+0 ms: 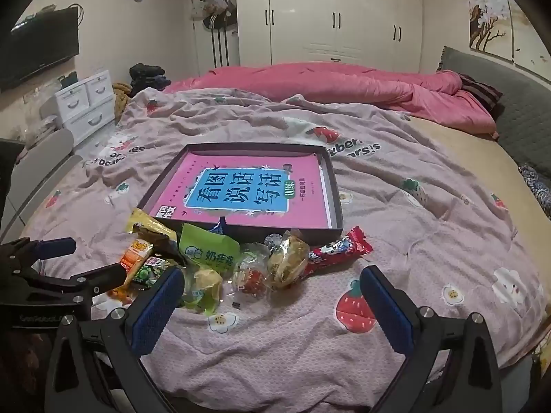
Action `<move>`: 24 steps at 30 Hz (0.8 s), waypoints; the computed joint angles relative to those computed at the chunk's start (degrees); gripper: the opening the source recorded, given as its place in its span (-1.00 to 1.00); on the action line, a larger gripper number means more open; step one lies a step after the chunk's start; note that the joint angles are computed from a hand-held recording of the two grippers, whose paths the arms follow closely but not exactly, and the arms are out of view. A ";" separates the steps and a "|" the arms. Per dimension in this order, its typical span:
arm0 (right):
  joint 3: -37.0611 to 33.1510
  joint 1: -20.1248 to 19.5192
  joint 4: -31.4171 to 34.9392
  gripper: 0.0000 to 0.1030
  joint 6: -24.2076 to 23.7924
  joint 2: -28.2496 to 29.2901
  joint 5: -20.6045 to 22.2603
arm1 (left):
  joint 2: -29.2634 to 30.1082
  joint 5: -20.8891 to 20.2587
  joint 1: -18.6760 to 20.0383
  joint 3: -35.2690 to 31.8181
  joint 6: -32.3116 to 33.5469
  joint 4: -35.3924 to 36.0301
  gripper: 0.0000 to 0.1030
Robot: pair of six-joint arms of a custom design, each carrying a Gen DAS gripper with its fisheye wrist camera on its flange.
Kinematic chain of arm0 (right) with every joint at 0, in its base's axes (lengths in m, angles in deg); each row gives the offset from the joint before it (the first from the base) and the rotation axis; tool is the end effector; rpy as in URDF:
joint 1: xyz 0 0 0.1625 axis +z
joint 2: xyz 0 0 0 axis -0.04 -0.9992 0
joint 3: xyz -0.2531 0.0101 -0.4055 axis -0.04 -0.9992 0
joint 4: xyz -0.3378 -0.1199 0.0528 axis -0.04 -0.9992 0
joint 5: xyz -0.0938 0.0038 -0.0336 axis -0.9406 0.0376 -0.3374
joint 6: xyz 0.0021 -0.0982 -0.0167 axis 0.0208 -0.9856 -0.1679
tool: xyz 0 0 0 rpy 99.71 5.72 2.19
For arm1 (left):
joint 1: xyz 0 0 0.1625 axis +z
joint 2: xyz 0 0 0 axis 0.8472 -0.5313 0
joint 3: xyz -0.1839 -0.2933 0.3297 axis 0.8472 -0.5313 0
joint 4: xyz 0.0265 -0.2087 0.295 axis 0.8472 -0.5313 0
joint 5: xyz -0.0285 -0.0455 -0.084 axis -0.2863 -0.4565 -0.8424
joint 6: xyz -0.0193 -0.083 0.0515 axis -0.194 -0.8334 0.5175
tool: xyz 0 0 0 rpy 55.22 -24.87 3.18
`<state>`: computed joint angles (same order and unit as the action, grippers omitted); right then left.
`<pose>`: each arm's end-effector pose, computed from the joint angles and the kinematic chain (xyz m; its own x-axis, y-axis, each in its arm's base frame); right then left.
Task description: Organize snacks
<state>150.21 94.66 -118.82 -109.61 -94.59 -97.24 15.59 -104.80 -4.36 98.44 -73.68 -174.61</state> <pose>0.1344 -0.7482 0.2023 -0.6533 -0.3989 0.6435 -0.7059 0.6281 -0.3273 -0.2564 -0.7153 0.0726 -0.6990 -0.2294 -0.6774 0.2429 0.8147 -0.5265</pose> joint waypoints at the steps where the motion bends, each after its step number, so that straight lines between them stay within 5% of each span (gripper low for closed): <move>1: -1.44 0.45 3.14 1.00 0.90 0.05 -0.77 | 0.17 -0.12 0.05 -0.46 -0.67 0.59 0.95; 4: -1.04 -0.40 3.42 1.00 1.47 -0.52 1.60 | 0.98 -1.27 0.36 -2.77 -1.14 2.01 0.95; 9: -0.52 -0.40 2.97 1.00 2.27 -0.59 1.73 | 0.28 -1.10 -0.37 1.74 3.70 -8.05 0.95; 24: -0.21 -0.15 1.93 1.00 1.89 -0.72 1.29 | 0.22 -1.72 -0.21 1.78 4.87 -8.40 0.95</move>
